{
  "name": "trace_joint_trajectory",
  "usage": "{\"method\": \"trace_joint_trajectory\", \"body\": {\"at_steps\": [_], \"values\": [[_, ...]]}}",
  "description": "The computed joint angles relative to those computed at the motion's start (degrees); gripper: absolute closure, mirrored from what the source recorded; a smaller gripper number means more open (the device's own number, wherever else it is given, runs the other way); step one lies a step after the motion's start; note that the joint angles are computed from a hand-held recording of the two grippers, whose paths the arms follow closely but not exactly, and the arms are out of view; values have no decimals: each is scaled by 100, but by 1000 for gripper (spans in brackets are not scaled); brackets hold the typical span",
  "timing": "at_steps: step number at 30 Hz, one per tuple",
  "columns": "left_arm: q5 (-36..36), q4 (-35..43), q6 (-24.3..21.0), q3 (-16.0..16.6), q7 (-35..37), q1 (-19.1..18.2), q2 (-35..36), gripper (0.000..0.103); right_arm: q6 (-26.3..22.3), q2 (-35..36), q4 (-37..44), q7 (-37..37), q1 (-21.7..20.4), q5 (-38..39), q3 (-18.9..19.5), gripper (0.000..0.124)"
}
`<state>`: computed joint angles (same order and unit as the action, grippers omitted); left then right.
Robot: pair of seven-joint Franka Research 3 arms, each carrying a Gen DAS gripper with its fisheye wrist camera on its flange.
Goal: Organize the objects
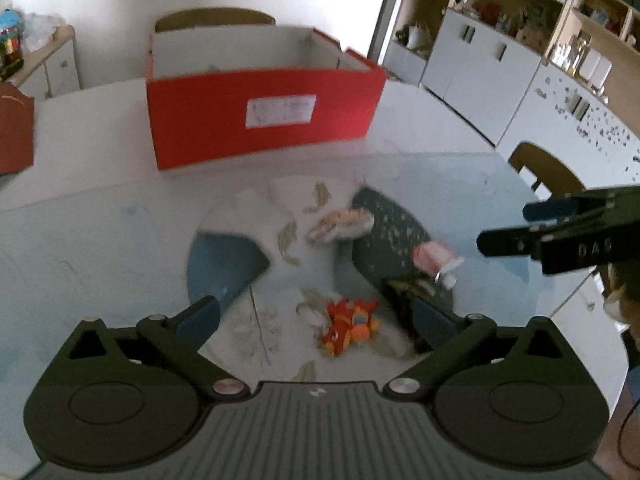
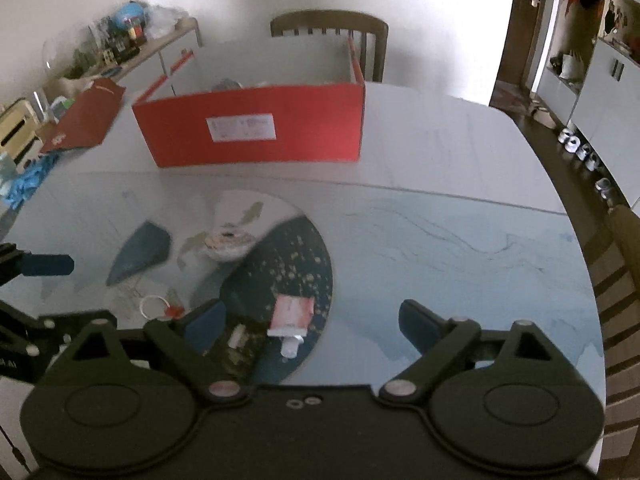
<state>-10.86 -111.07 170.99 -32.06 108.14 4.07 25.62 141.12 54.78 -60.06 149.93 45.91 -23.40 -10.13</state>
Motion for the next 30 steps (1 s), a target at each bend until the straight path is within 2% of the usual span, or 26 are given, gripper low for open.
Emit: {"method": "trace_joint_trajectory", "body": {"at_steps": [7, 13, 16, 19, 24, 28, 30], "values": [[577, 17, 241, 464, -288, -461, 237, 0, -212, 313, 339, -168, -111, 205, 97, 33], [1073, 150, 356, 533, -602, -507, 506, 0, -447, 658, 773, -255, -190, 388, 119, 36], [1324, 231, 350, 735, -840, -675, 569, 0, -526, 762, 897, -282, -224, 462, 128, 37], [1499, 302, 287, 734, -911, -668, 647, 0, -526, 830, 965, -358, -274, 543, 163, 37], [1857, 354, 393, 977, -1082, -894, 692, 0, -592, 953, 1118, -505, -322, 637, 182, 39], [2161, 410, 408, 1179, -1162, -1106, 715, 0, -780, 1191, 1522, -681, -358, 711, 199, 42], [2219, 409, 444, 1149, -1184, -1091, 732, 0, -934, 1369, 1830, -799, -375, 757, 212, 44]]}}
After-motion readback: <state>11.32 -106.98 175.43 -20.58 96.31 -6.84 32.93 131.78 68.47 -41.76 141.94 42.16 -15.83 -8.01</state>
